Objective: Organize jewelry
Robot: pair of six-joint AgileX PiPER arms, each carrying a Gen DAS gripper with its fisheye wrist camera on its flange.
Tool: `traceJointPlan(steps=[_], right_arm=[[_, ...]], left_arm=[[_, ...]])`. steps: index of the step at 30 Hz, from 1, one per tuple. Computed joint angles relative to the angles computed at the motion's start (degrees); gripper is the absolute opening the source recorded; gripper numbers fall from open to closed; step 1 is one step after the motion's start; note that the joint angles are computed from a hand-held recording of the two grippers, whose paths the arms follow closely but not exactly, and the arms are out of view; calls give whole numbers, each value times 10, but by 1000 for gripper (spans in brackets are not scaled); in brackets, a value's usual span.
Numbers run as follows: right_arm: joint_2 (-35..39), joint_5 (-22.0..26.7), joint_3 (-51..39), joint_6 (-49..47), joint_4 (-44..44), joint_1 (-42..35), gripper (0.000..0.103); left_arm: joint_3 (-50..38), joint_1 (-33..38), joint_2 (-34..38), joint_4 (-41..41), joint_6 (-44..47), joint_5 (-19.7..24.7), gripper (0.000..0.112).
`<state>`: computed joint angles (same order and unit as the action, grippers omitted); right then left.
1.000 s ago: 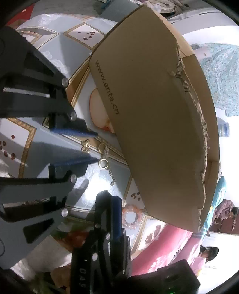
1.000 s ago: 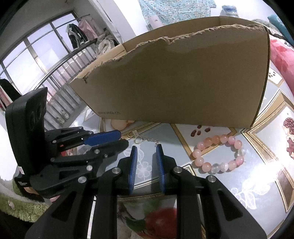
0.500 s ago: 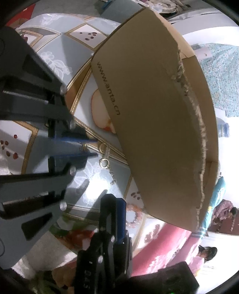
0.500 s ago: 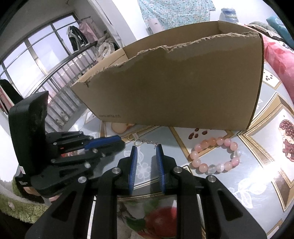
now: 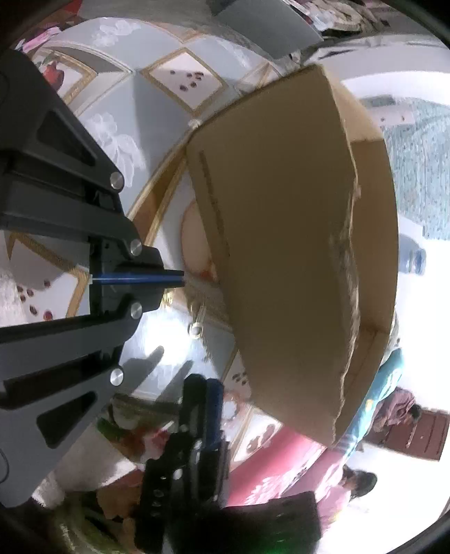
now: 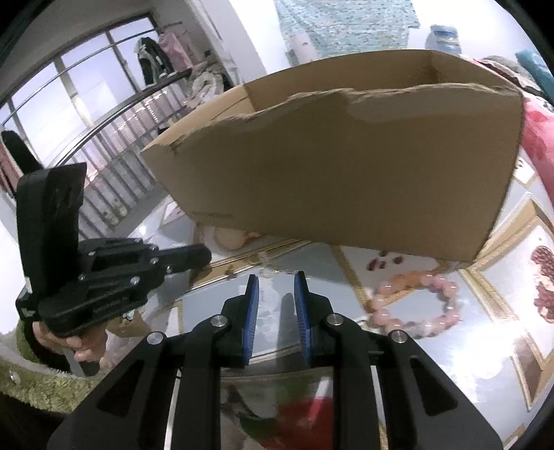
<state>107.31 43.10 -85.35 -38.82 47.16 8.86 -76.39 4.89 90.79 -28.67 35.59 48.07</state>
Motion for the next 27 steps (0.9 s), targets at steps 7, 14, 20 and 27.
traceJointPlan(steps=[7, 14, 20, 27], right_arm=[[24, -11, -37, 3, -25, 52, 21], [36, -77, -46, 54, -150, 117, 21], [39, -62, -58, 61, -188, 121, 20], [64, 28, -124, 56, -186, 101, 8]], left_arm=[[-3, 35, 5, -18, 2, -3, 2], [0, 66, 10, -51, 32, 6, 7], [3, 76, 11, -70, 62, 9, 7], [6, 80, 11, -83, 78, 10, 7]])
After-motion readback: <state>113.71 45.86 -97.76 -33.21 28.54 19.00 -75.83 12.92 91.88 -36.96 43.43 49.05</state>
